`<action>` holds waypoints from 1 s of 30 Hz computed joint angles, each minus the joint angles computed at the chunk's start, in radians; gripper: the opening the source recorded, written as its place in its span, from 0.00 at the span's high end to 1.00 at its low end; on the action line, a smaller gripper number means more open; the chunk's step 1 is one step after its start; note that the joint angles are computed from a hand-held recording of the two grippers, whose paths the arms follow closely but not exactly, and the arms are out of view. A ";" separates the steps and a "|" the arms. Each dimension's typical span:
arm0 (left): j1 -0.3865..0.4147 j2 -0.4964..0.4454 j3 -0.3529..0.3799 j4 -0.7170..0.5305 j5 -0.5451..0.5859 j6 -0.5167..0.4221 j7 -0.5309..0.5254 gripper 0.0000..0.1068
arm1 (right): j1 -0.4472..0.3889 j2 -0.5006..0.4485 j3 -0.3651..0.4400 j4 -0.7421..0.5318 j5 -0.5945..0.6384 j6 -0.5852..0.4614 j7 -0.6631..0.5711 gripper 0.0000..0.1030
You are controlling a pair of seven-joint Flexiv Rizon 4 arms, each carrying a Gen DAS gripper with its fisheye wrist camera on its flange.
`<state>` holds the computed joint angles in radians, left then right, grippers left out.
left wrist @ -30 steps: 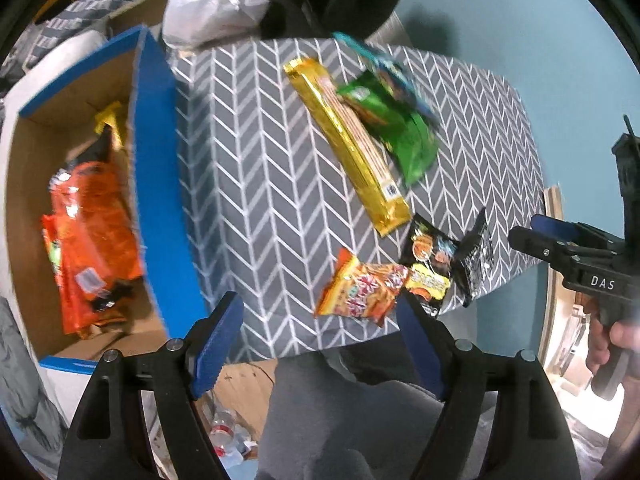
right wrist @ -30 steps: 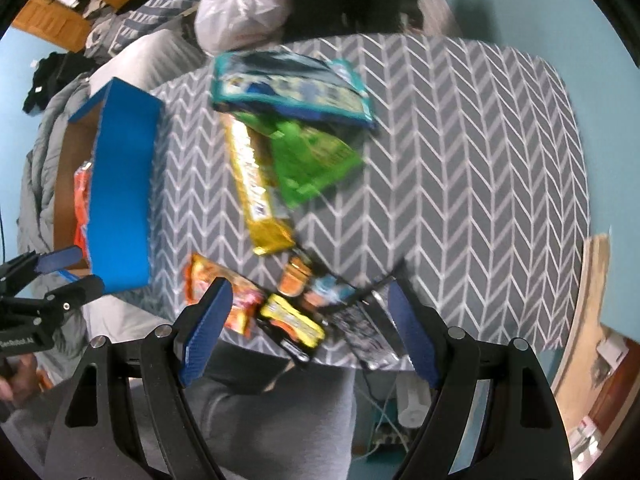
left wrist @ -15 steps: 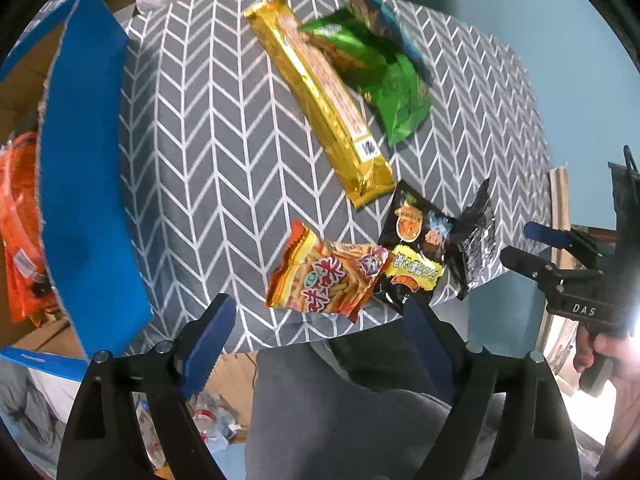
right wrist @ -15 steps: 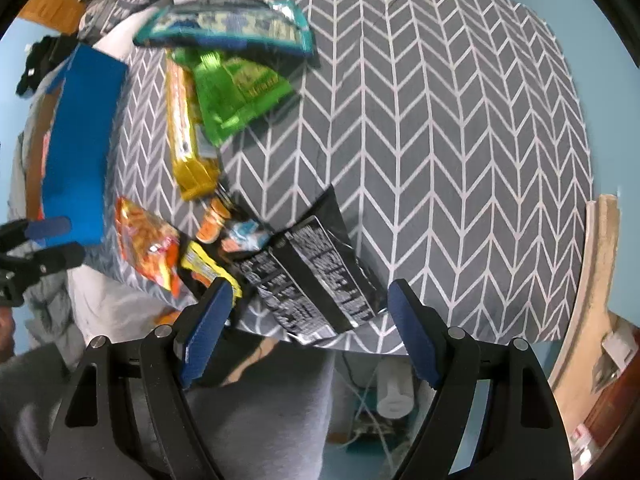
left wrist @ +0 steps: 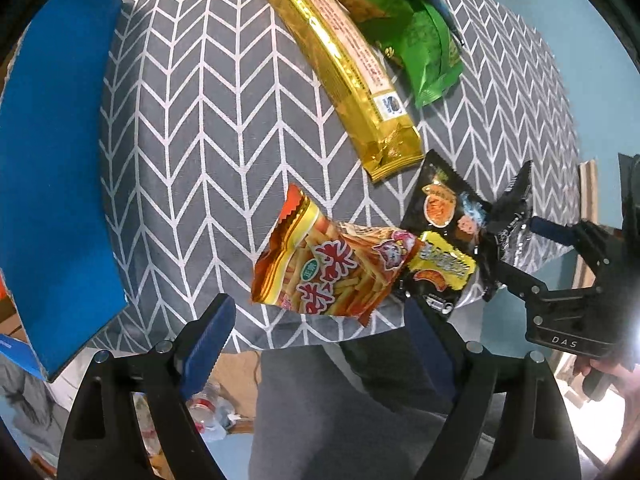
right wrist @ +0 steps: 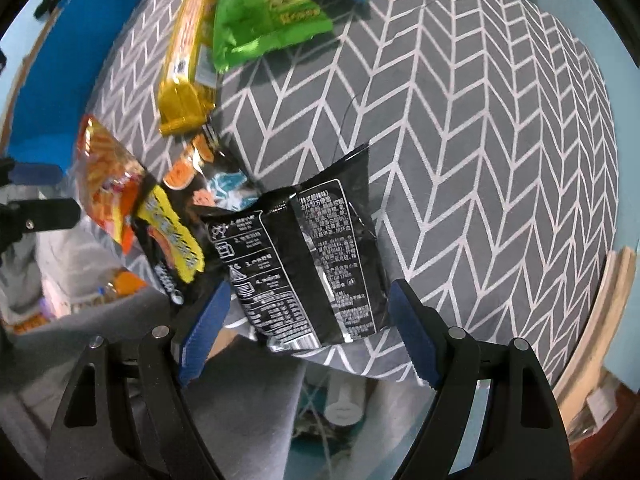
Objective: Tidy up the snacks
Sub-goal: 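Grasp the orange cat-print fries bag with the left gripper while the right grasps a black packet, then lift and carry the orange bag and black packet over the box with both grippers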
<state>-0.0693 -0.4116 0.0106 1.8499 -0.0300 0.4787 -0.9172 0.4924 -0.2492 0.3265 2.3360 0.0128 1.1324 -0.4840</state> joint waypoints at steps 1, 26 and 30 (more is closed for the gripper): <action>-0.004 0.002 -0.001 0.010 0.007 0.014 0.003 0.18 | 0.004 -0.009 -0.004 -0.005 -0.008 -0.006 0.002 0.22; -0.022 -0.060 -0.015 0.068 0.019 0.172 0.046 0.29 | 0.095 -0.138 -0.091 -0.057 -0.261 0.012 0.245 0.33; -0.021 -0.049 -0.017 0.069 0.002 0.179 0.062 0.40 | 0.086 -0.125 -0.082 -0.037 -0.257 0.048 0.262 0.33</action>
